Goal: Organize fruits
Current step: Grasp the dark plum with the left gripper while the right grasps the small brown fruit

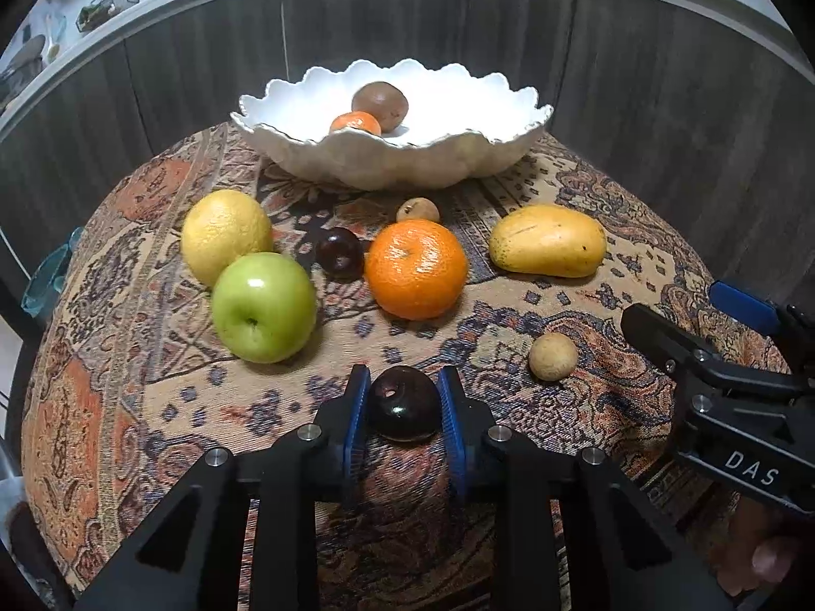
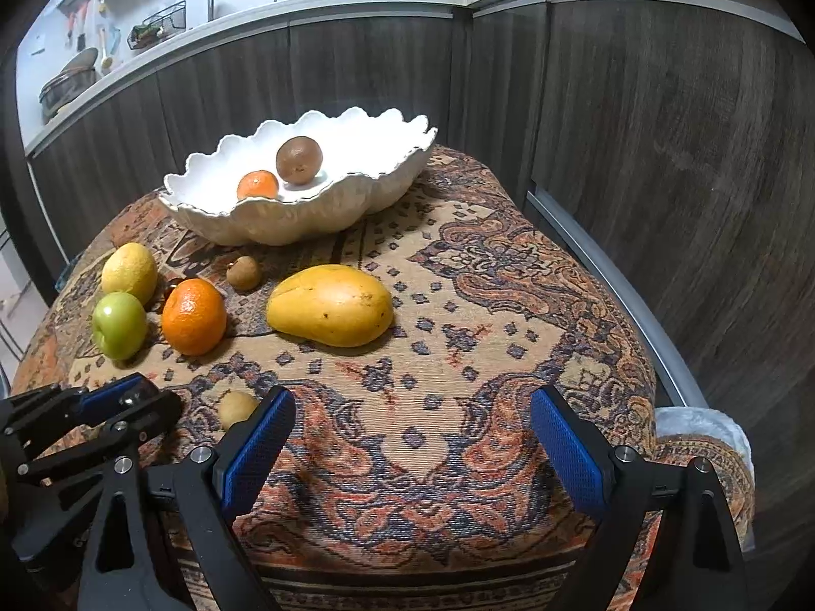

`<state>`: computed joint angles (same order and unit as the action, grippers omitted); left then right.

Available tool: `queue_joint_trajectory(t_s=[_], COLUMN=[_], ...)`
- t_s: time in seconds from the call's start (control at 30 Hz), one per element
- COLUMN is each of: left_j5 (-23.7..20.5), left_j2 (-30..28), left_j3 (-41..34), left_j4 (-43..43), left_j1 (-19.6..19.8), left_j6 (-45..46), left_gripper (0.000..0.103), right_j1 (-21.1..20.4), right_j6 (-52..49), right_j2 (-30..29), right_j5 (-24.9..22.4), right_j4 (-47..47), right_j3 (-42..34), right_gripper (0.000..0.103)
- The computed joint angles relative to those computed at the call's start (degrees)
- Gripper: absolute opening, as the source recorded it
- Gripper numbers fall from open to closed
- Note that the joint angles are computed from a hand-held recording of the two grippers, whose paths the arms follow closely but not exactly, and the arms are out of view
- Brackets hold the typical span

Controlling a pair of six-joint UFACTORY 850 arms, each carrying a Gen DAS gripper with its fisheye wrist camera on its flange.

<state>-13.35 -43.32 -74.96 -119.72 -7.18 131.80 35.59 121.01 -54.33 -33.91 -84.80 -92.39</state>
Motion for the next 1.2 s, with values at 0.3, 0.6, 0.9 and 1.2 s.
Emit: queue_joint_trajectory(t_s=[0.3, 0.6, 0.9, 1.2], left_j5=[-1.32, -1.84, -2.6, -2.98], left_j2=[2.08, 2.01, 1.76, 2.34], left_j3=[2.39, 2.53, 2.27, 2.17], left_j4=[-7.8, -13.2, -9.35, -7.73], left_j1=[2.08, 4.12, 5.06, 4.88], left_j6=[6.83, 10.88, 6.73, 5.03], left_gripper=[0.027, 0.027, 0.027, 0.027], right_j1=[0.87, 0.96, 1.42, 1.59], right_j6=[-2.41, -11.85, -17.24, -11.98], right_j2=[-1.75, -6.45, -8.74, -6.93], right_j5=[1.51, 6.62, 5.87, 6.47], right_j4=[-0.18, 7.39, 10.77, 4.92], right_j3=[-3.22, -10.31, -13.88, -11.31], right_gripper=[0.094, 0.067, 0.024, 0.024])
